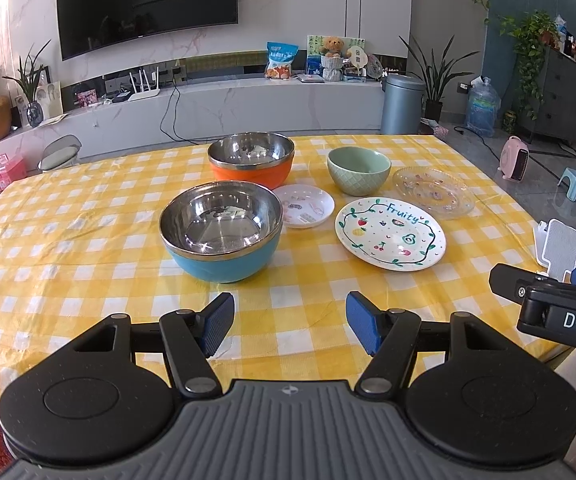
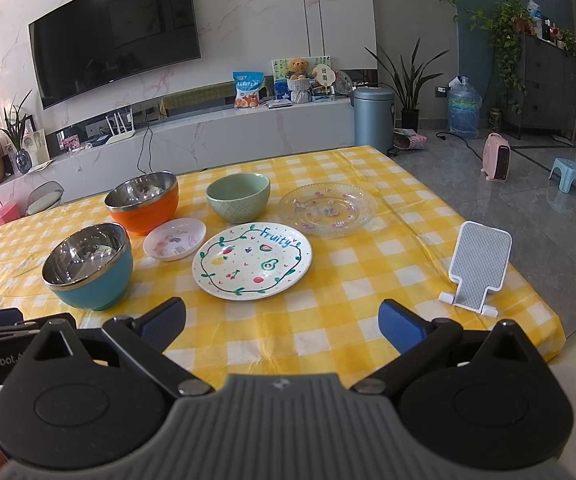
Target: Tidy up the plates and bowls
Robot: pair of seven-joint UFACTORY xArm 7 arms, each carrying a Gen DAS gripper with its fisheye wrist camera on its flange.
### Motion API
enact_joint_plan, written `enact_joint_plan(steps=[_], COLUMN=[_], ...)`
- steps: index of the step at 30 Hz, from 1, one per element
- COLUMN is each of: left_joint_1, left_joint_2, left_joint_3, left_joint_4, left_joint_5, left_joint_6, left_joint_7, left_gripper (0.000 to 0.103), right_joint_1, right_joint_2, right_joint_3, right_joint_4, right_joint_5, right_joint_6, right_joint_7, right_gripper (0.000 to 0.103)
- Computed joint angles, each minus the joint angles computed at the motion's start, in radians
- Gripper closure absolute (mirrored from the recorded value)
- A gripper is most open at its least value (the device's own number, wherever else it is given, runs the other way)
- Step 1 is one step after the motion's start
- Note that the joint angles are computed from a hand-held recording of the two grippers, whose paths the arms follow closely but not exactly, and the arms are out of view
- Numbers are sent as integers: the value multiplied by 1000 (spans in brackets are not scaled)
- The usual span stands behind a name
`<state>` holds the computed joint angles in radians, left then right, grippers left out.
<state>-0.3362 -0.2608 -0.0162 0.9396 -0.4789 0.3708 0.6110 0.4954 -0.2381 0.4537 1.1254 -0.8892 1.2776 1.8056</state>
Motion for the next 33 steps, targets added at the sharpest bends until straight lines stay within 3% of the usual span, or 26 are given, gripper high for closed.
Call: enact_joint_plan(steps=[7,11,16,24,33], left_joint_1=[-10,9,55,154,227], left_joint_2=[6,41,115,305,532], left_joint_3=[12,14,-1,-33,-65], left_joint_4=[17,91,210,504,809], left_joint_5=[-31,-27,-2,80,161], left_joint_6=[6,43,60,275,444], left_joint_7=[46,58,44,-54,-248], left_gripper=[27,27,27,27,24], right_joint_1=[2,0,-23,-62,-32], right_joint_2=[5,16,15,129,331], right_joint_3=[-3,-29,-78,-125,-228], right_joint_4=[-10,17,51,208,425], right_joint_5=[7,64,141,177,198], right_joint_6=[-6,-18,-127,-264,-341], right_joint_7=[-8,-67,-151,-320,-398], right_gripper=[3,3,3,3,3])
